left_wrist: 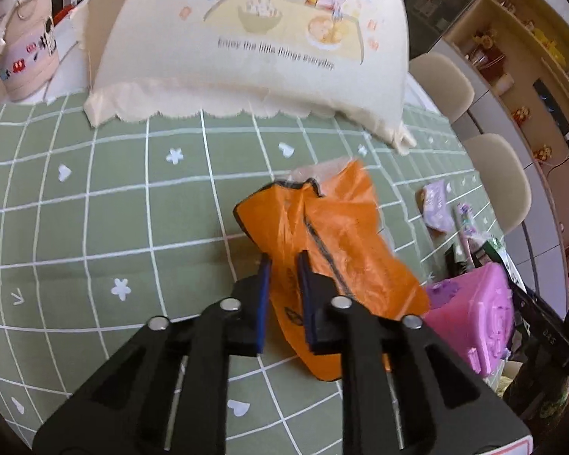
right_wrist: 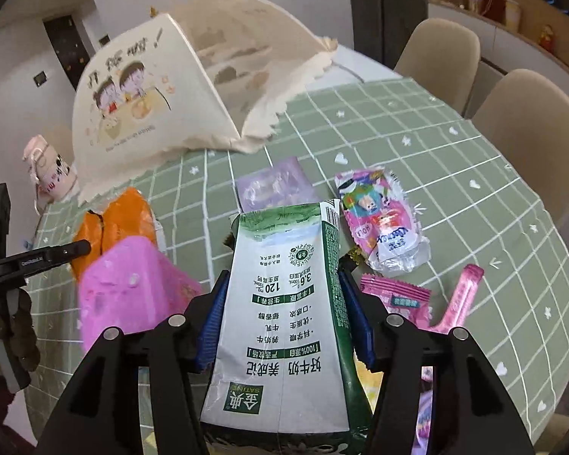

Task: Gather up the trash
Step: 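Carry both items to the yellow bag while the left tool releases the orange bag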

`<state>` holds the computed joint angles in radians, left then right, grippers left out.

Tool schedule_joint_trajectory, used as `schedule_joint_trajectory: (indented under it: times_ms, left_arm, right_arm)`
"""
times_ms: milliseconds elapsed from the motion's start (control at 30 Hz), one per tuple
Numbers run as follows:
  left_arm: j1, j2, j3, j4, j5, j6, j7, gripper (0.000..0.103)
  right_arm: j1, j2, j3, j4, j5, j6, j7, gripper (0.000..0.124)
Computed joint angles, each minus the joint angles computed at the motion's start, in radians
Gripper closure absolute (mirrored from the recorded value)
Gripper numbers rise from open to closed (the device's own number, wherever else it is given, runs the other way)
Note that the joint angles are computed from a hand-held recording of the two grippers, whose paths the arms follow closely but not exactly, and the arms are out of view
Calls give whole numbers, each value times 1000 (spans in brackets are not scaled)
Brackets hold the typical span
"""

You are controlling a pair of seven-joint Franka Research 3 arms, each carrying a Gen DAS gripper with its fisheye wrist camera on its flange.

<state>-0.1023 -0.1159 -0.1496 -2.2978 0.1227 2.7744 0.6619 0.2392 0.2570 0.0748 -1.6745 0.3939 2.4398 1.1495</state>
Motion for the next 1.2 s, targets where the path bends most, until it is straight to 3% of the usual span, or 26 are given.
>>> schedule_joint_trajectory:
  times_ms: [233, 667, 900, 1200]
  left_arm:
    - [25, -123, -32, -32, 153, 13, -96, 94]
    - [-47, -300, -71, -40, 186, 32, -42, 94]
    - [-124, -269, -81, 15, 153, 38, 23, 94]
    - [-220, -98, -122, 193, 101, 59, 124, 94]
  right_arm:
    - [0, -193, -11, -196, 16, 98, 1, 71]
    - [1, -603, -47, -566, 46, 217, 22, 71]
    - [-44, -790, -60, -727, 7, 235, 82, 71]
    - [-159, -960, -93, -833, -73, 209, 137, 71]
